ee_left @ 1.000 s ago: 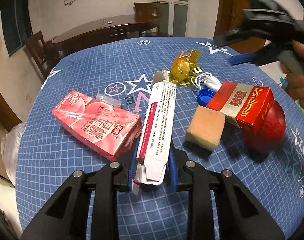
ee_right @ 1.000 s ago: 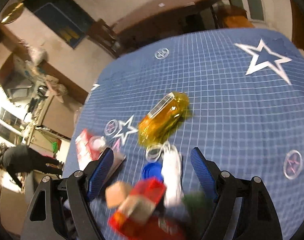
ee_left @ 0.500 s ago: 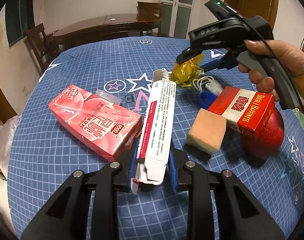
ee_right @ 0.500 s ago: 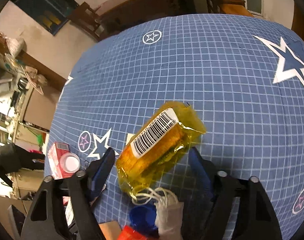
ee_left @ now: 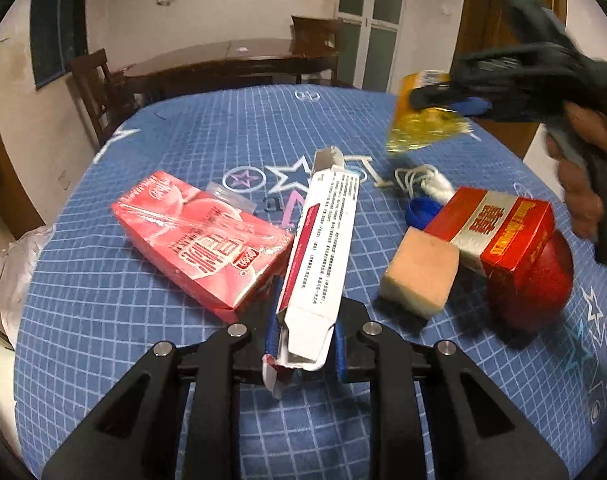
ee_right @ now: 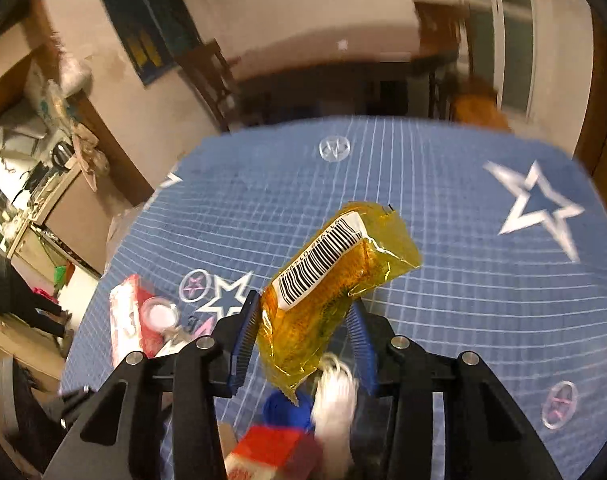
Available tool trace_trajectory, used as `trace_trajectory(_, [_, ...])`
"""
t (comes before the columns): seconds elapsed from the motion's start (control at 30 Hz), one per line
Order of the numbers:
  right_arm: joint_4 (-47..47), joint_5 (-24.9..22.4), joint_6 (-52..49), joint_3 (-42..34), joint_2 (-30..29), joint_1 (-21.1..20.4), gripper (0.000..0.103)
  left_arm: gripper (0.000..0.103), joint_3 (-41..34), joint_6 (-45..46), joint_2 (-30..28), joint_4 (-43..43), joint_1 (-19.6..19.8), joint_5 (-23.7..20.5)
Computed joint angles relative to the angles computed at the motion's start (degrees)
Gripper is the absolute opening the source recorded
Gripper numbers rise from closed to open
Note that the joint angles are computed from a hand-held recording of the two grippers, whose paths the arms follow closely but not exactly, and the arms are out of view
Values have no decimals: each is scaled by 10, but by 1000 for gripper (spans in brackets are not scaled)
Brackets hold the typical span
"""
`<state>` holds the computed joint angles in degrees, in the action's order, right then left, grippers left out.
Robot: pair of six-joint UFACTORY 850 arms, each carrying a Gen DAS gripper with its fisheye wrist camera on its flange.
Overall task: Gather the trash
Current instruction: 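Grasp the yellow plastic bag with the right gripper and lift it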
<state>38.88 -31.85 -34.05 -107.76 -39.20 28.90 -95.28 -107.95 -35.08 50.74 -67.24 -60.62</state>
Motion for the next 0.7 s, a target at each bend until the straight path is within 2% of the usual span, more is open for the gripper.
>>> trace_trajectory(0.07, [66,58,-91,95,70,0,44,18,0,-18,2,14,-8,-14])
trace_trajectory(0.17, [187,107,-241,213,159,-2,44,17,-3,-45,2,32,-24,-37])
trace_trajectory(0.23, [269,114,-335,277,209,-8,44,17,-5,-53,4,28,-34,-42])
trace_trajectory(0.33, [337,108,-423,360,273,-18,44,18,-4,-44,6,5,-47,-36])
trace_trajectory(0.43, [371,93,-466,422,320,-29,45,22,12,-50,16,-16,-51,-14])
trace_trajectory(0.5, [385,88,-475,450,339,-33,45,22,6,-41,9,-32,-48,-16])
trace_trajectory(0.57, [398,82,-482,468,346,-38,45,29,-6,0,1,-61,-39,5])
trace_trajectory(0.63, [401,78,-481,477,348,-39,45,36,-34,36,-20,-80,-34,-10])
trace_trajectory(0.7, [397,79,-477,484,349,-36,45,37,-55,64,-36,-95,-27,-17])
